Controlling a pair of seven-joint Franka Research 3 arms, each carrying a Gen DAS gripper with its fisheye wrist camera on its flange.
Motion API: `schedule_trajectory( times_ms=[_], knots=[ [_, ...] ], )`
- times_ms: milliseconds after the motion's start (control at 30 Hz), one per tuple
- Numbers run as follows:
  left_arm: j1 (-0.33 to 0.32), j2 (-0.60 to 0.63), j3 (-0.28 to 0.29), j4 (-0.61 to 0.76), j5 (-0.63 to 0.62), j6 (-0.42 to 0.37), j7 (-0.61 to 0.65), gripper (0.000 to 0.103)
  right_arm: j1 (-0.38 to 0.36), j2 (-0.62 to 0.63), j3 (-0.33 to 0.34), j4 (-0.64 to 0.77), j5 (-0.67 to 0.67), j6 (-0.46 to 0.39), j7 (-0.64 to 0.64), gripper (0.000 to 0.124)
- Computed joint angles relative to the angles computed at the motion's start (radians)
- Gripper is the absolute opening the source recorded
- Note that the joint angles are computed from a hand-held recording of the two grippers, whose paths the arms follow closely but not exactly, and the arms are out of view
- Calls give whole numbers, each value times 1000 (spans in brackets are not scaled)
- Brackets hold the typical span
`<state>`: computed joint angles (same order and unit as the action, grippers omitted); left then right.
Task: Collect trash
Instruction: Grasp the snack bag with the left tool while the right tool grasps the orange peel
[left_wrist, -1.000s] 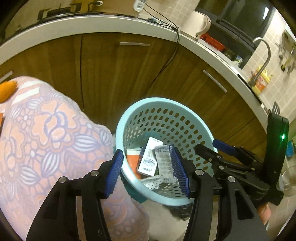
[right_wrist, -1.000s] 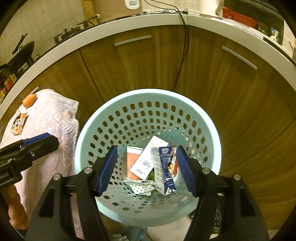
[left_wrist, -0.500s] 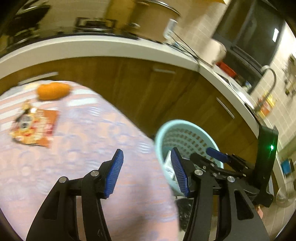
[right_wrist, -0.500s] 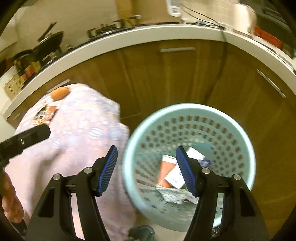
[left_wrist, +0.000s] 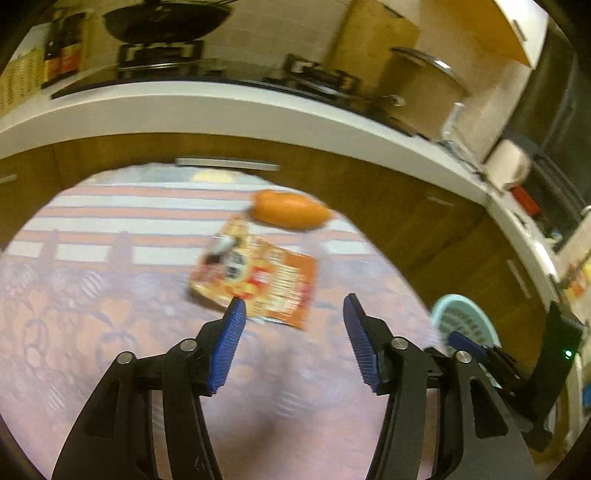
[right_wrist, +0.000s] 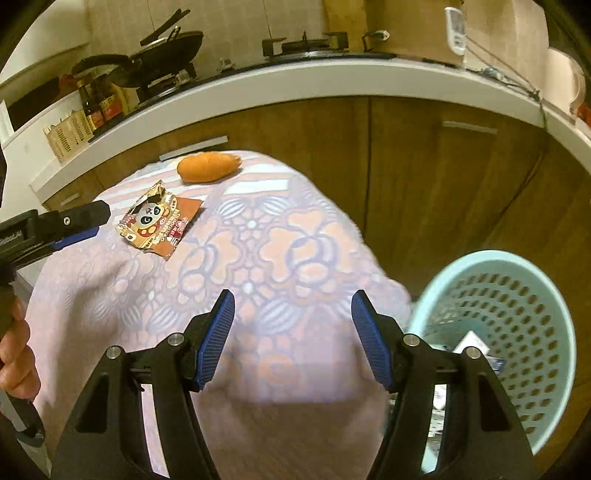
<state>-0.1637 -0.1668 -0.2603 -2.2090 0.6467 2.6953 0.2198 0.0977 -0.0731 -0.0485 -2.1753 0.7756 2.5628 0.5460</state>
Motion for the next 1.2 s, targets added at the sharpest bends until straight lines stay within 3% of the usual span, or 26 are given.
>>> schedule_trajectory(
  times_ms=[100,200,433,600,667,733,800,867,1033,1200],
  knots=[
    [9,22,20,3,-19,-7,42,56,5,41,11,21,-16,-8,32,62],
    [24,53,32,21,-4,-5,48,64,5,51,18,24,-10,-4,14,62],
    [31,144,57,94,44,-34,69,63,4,53,25,23,-8,-12,-14,62],
    [12,167,64,112,113,-91,41,57,15,49,32,12,-40,15,-21,62],
    [7,167,66,110,102,-85,65,50,20,49,34,9,-53,27,-13,62],
    [-5,173,61,128,119,-139,79,43,24,51,36,11,-68,31,-5,62],
    [-11,174,60,130,128,-151,91,18,29,60,40,28,-88,21,11,62],
    [-14,167,62,120,122,-141,106,6,36,72,47,59,-88,3,6,62],
    [-2,101,64,63,113,-78,78,5,59,124,71,166,-75,24,-7,62],
    [64,-21,58,-47,187,1,-64,5,70,238,106,316,-72,8,-35,62]
  ],
)
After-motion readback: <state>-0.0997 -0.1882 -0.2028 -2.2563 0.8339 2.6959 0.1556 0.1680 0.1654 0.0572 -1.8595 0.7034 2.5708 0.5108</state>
